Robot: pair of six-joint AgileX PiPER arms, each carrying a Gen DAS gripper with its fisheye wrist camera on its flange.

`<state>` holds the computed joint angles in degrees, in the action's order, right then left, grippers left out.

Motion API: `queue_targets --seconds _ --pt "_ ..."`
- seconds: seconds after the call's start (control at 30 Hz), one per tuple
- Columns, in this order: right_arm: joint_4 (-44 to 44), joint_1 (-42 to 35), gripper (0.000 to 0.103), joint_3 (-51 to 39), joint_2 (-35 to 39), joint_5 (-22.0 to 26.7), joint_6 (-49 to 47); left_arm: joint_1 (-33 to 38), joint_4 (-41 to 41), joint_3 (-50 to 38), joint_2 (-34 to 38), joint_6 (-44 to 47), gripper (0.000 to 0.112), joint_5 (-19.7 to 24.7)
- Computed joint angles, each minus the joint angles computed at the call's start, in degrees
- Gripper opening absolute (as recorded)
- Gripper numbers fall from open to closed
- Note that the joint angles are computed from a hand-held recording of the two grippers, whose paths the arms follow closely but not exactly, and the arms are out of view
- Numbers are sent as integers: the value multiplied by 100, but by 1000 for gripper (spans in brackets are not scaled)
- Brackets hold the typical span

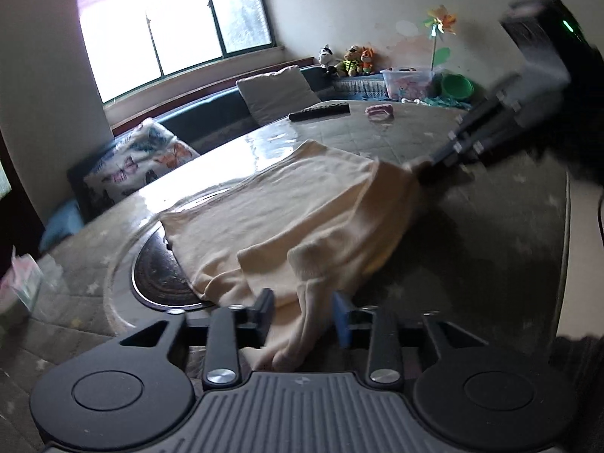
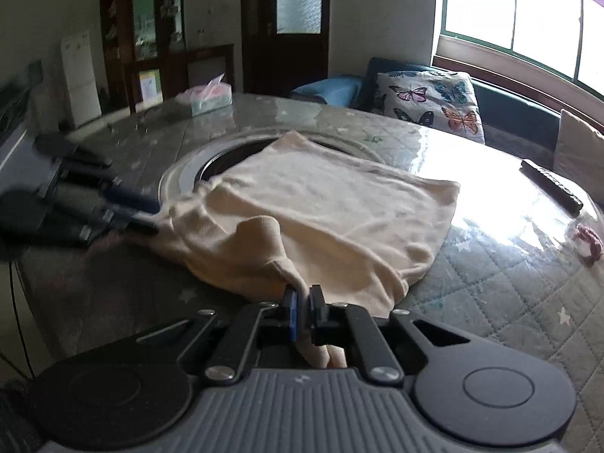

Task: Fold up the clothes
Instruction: 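Lift the shirt side with both grippers and fold it over the body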

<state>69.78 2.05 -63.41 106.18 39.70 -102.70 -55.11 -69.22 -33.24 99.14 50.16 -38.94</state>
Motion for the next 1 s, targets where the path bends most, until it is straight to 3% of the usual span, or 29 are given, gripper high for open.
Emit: queue_targets --seconds 0.23,0.3,0.37,0.57,0.9,1.0 --pt "263 58 5 -99 -28 -20 37 -406 -398 -20 469 223 39 -535" --pt "375 59 5 -63 -58 -22 -31 -384 -500 -68 578 345 31 -576" --pt "482 68 5 -3 -93 -54 -95 -339 -479 -81 653 392 14 -601" --pt "837 -66 4 329 -293 42 -534 -713 -641 124 288 265 9 -1004" --pt "415 -1158 4 1294 -1577 1352 -696 -2635 -2485 398 -1176 1246 8 -1867" --pt "267 -1414 4 1484 -1917 1672 -568 -2717 -2578 302 -1228 1356 8 -2062"
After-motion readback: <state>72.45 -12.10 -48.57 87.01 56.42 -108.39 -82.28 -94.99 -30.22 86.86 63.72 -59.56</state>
